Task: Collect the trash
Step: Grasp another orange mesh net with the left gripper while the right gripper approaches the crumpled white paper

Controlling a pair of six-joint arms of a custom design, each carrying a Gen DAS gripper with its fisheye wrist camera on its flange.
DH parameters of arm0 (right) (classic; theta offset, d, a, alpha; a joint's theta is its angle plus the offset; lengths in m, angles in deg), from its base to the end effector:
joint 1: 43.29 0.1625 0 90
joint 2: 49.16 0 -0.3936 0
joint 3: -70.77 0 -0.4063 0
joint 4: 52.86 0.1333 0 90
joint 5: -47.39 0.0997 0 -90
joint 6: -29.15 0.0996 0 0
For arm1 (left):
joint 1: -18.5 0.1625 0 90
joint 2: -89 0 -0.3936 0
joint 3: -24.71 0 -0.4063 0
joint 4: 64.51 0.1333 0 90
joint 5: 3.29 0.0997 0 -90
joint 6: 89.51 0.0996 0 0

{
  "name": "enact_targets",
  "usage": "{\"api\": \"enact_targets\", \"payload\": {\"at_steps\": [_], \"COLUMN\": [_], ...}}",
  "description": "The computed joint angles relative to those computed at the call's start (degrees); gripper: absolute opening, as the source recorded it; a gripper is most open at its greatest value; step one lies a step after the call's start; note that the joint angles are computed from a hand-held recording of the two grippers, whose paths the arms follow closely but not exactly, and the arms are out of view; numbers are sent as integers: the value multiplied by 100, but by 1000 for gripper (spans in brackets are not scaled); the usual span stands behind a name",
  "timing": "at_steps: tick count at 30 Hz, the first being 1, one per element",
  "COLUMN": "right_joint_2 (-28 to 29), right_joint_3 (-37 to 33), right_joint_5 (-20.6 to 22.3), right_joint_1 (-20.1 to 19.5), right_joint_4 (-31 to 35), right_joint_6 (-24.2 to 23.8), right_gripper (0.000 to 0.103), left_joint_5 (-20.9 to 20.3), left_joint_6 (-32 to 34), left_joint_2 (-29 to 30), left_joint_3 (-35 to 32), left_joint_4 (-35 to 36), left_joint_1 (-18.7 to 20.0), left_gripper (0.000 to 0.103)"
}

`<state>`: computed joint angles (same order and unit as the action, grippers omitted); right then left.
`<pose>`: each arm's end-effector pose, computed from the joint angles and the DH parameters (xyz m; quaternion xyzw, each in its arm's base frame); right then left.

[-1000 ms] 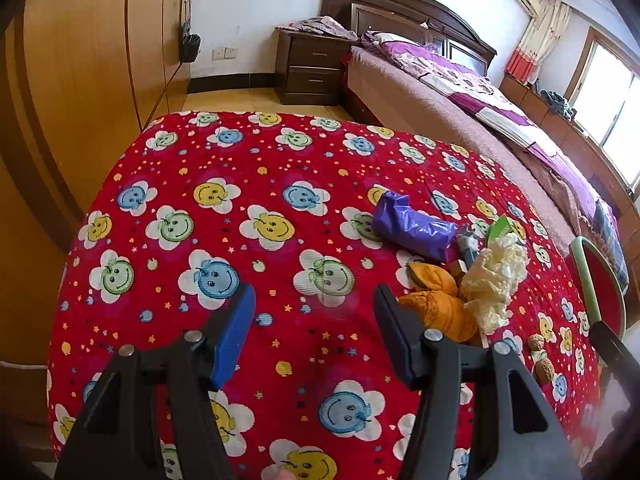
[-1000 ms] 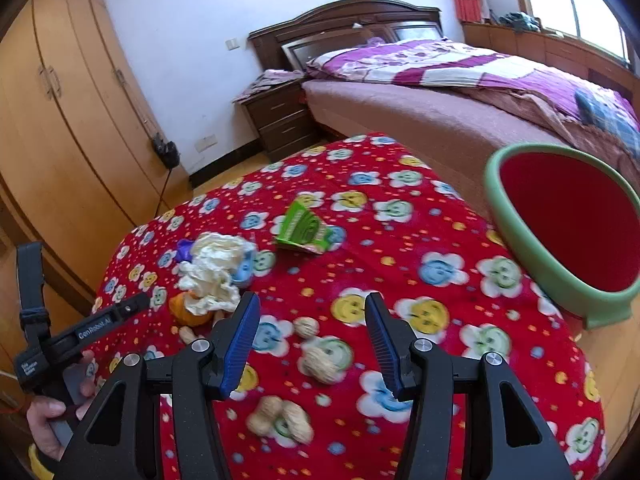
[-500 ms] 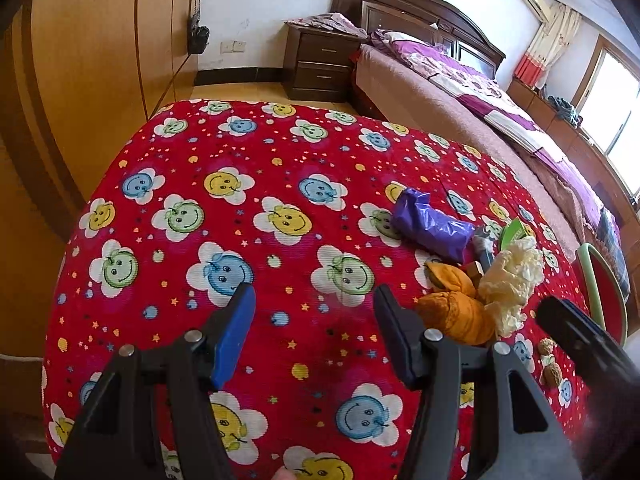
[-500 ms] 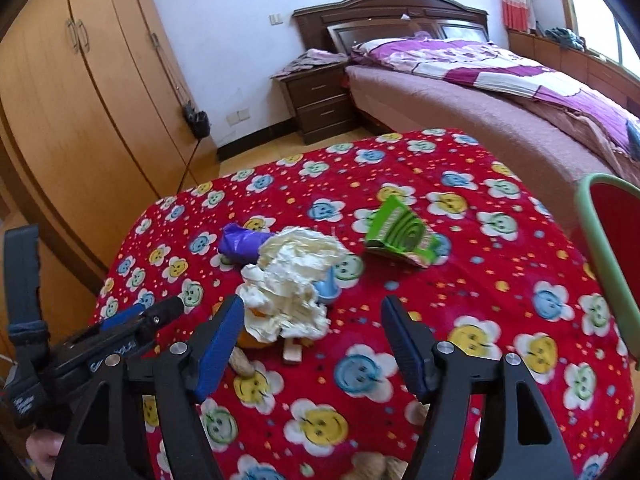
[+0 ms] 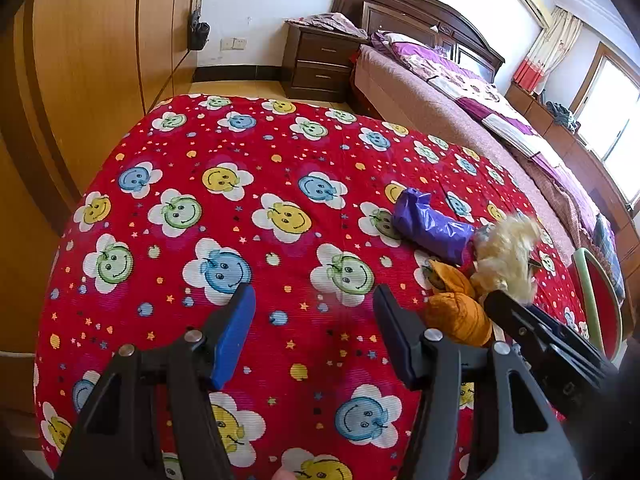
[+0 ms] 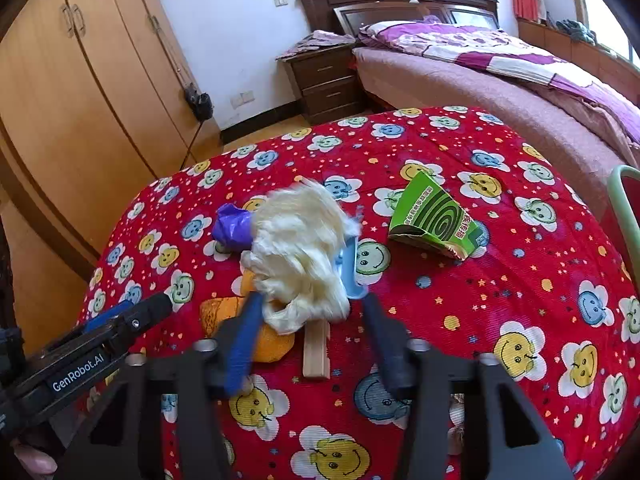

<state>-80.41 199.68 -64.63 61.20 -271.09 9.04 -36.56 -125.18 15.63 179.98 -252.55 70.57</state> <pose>0.1968 -0.3779 -0.0648 0.2335 -0.9190 0.2494 0.1967 -0.0018 -0.3547 0.1126 -0.0495 0.8724 -0.3807 0.3027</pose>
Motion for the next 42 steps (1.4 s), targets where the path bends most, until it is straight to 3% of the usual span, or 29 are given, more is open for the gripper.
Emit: {"api": "enact_targets", "payload": {"at_steps": [1,4,9,27,42], "right_joint_2": [-3,-18,-108,-1028,-1447], "right_joint_3": [5,36,178,1213,1594], "right_joint_5": [-1,28,178,1015,1457], "right_joint_1": [-7,-52,-108,-614,-1179], "right_joint_4": [18,15,-162,-1102,-1133], "right_joint_6": [-11,-63,-160,-241,-305], "right_gripper": [27,13,6,4,7], "left_joint_5": [3,15,40,-127,-532], "left_joint_6": [-4,-4,-81,-475,-65], "left_joint_2": [11,59,60,-103,864], "left_joint_3": [-4,-21,-15,64,-440], "left_joint_4": [7,-4,61,480,220], "left_joint_1": [-4,-18,-76,-549,-630], "left_gripper": [61,61,61,61,61]}}
